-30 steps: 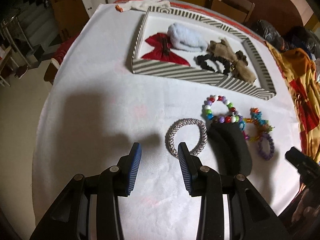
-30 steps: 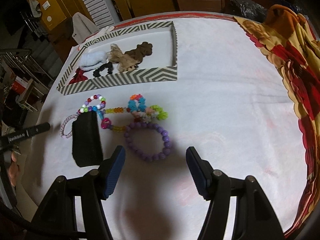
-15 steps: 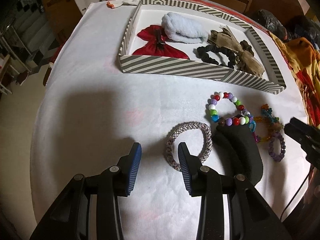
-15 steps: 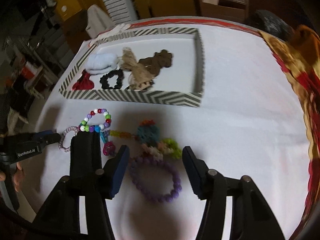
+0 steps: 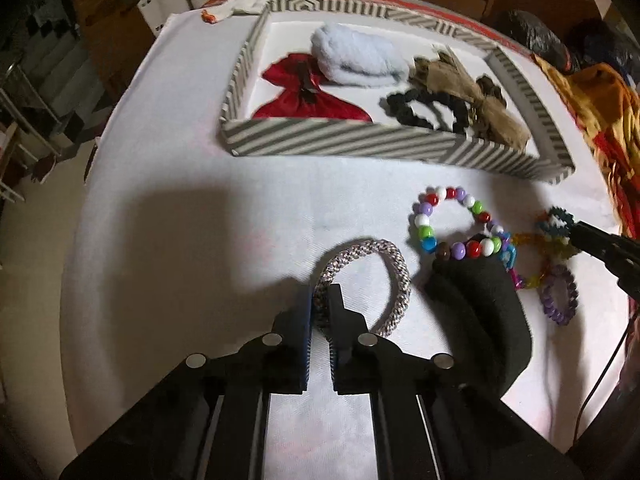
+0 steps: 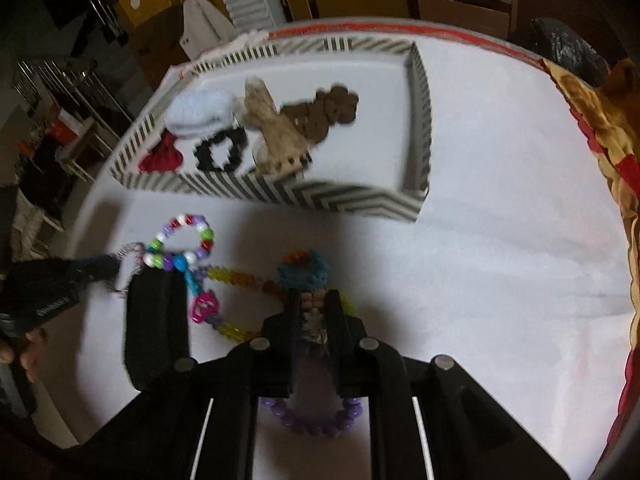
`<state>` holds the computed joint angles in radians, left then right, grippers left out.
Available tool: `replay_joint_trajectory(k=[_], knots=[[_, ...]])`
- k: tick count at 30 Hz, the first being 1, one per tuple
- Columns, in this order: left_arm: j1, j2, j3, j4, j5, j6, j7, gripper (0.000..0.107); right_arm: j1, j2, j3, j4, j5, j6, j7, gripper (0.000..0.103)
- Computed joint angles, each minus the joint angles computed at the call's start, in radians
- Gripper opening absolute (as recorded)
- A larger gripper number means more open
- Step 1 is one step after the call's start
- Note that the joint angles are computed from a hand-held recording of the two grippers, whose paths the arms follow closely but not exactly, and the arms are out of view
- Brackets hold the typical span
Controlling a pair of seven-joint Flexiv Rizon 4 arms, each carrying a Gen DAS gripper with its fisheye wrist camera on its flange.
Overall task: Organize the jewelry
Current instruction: 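Carry both bracelets into the tray and open both tools to release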
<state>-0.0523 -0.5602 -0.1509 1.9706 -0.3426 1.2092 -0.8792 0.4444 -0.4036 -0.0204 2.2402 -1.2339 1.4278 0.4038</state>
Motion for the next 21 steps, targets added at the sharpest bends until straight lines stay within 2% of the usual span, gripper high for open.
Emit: replay_joint_trajectory(k=[3,7,13,21], knots=[[0.026,0.019,-0.026,0.005,-0.033,0.001,0.02,0.002,-0.008,0.043,-0.025,0.007,-0.121,0.019,0.102,0.012],[0.045,0.04,-0.059,0.001,-0.084,0.01,0.054,0.002,-0.054,0.099,0.001,0.009,-0.23,0.002,0.201,0.012],[0.041,0.053,-0.077,-0.03,-0.136,0.009,0.089,0.002,-0.107,0.154,0.085,0.011,-0.178,-0.077,0.135,0.012],[-0.011,0.027,-0.058,-0.1,-0.119,0.028,0.069,0.002,-0.126,0.168,0.107,-0.007,-0.115,-0.117,0.063,0.012]])
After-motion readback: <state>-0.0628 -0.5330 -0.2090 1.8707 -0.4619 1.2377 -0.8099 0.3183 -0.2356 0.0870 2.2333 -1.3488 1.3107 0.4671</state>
